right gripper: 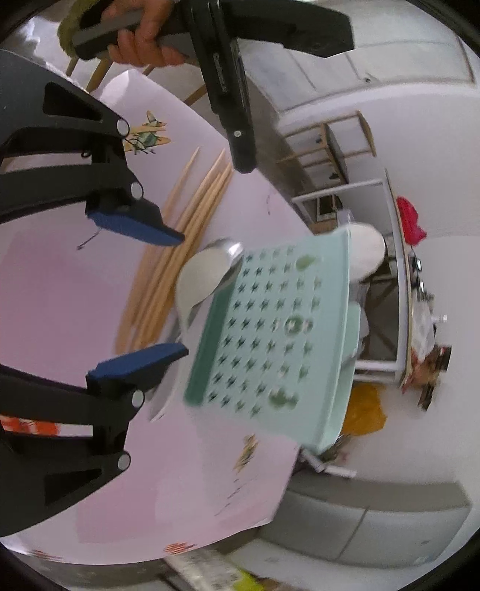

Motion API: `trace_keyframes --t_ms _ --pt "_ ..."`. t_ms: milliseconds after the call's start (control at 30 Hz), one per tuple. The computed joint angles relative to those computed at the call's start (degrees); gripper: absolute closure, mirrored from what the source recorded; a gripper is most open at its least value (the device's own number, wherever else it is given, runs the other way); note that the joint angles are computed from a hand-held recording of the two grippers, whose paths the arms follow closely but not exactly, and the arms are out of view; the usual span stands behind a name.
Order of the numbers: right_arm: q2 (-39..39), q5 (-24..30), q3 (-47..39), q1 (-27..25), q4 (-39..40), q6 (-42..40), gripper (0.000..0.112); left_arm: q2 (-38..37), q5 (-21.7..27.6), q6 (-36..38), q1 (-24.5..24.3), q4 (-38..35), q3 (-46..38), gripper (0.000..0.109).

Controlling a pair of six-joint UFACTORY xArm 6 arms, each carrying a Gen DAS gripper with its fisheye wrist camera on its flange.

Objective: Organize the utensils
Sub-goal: 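Move the right gripper to the white ceramic spoon at the holder base and close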

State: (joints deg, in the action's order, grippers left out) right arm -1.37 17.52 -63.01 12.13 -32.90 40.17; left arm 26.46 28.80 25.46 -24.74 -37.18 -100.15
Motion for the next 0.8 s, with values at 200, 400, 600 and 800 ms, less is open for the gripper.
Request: trace_keyframes --t_ms 200,400,600,800 --pt "5.57 4.67 -6.83 2.06 -5.11 -1.09 0.077 0.02 -0.31 4.55 0.61 -5.47 0.09 0.078" --pt "9.7 6.96 -11.14 3.4 -7.06 -3.33 0.085 0.69 0.52 6.96 0.76 -8.78 -0.27 0.078" --pt "14.23 10.83 -16.23 4.47 -7.84 -5.09 0.094 1.39 1.42 7.7 1.18 -10.61 -0.8 0.078" --pt "17.25 14.37 -19.53 4.8 -6.57 -6.42 0.104 2.04 1.91 8.77 1.04 -12.09 -1.62 0.078"
